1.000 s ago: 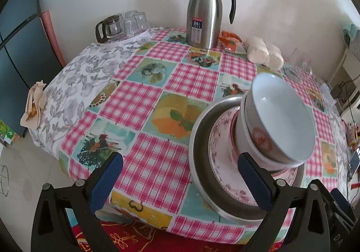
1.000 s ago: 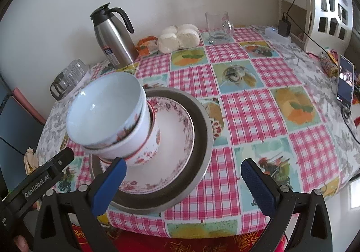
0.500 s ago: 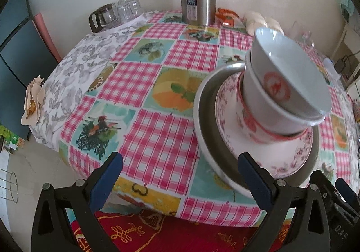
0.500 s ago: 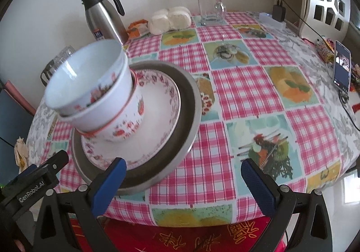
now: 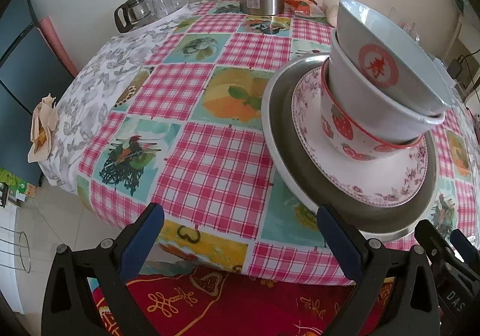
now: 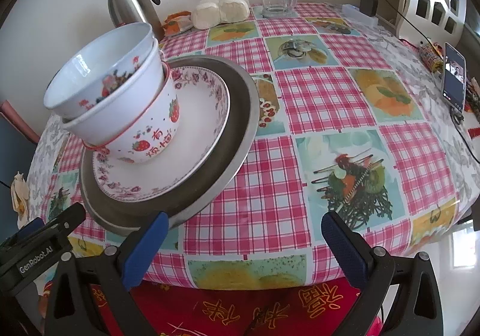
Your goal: Organize plates and bowls
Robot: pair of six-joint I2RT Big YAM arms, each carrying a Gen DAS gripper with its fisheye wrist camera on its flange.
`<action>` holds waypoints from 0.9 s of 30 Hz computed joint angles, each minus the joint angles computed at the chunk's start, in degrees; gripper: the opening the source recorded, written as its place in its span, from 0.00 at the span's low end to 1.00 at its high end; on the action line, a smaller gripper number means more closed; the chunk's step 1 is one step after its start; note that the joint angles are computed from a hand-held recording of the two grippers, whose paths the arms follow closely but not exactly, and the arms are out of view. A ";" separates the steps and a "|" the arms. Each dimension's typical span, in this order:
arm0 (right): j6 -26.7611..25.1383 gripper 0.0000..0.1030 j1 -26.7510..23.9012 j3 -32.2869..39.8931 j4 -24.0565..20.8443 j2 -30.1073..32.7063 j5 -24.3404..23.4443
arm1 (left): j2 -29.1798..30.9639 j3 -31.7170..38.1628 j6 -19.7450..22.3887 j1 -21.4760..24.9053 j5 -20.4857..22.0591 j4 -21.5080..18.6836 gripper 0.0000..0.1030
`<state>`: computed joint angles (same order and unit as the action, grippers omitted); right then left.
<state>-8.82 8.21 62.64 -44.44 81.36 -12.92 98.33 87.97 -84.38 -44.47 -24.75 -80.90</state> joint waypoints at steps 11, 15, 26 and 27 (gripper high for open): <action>-0.09 1.00 -0.01 -0.59 0.12 -0.44 0.04 | -0.09 -0.36 -0.13 -0.76 0.15 0.15 0.99; -0.23 1.00 -0.09 -1.16 0.30 -0.81 0.04 | -0.15 -0.41 -0.30 -0.88 0.17 0.14 0.99; -0.39 1.00 -0.24 -1.71 0.36 -1.34 -0.01 | -0.53 -1.11 -1.09 -1.42 0.20 0.59 0.99; -0.48 1.00 -0.32 -1.88 0.51 -1.44 -0.06 | -0.62 -1.19 -1.10 -1.41 0.19 0.68 0.99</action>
